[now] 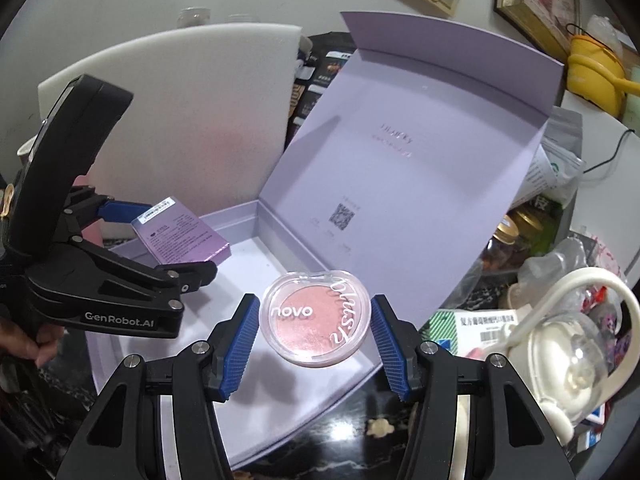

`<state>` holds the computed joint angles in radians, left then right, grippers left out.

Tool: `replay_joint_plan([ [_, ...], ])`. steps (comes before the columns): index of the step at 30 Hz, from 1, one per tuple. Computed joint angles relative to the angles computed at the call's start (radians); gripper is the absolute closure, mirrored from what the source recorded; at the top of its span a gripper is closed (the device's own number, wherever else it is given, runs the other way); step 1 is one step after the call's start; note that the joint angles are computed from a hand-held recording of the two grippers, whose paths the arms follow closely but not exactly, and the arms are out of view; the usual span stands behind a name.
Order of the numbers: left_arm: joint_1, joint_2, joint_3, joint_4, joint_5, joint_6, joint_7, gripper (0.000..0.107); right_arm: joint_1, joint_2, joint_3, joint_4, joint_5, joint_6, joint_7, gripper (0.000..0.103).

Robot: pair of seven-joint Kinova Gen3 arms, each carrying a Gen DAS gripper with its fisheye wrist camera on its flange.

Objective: Organize rigid objects
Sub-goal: 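Carry the purple box into the lavender box with left tool while right tool places the blush beside it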

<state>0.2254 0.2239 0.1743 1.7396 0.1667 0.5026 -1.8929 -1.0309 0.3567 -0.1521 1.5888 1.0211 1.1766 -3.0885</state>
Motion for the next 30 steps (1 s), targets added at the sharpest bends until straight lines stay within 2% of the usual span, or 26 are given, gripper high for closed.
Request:
replay_joint_plan([
  [14,0.095,0.054,-0.039,-0.051,-0.155,0.043,0.155,0.014,0.035,0.049,0.033,-0.020,-0.054,-0.066,0.048,0.046],
  [18,0.068,0.063,-0.019,-0.077,-0.131,0.100,0.127,0.014,0.026,0.044,0.041,-0.010,-0.047,-0.064,0.028,0.045],
  [23,0.069,0.080,-0.014,-0.112,-0.120,0.169,0.121,0.014,0.005,0.021,0.034,0.017,-0.028,-0.037,-0.024,0.034],
  [27,0.080,0.068,-0.020,-0.107,-0.121,0.162,0.135,0.013,-0.007,0.008,0.017,0.019,-0.024,0.006,-0.040,0.034],
  [30,0.071,0.049,-0.012,-0.094,-0.108,0.159,0.116,0.008,-0.022,-0.006,0.008,0.027,-0.006,0.043,-0.075,0.034],
])
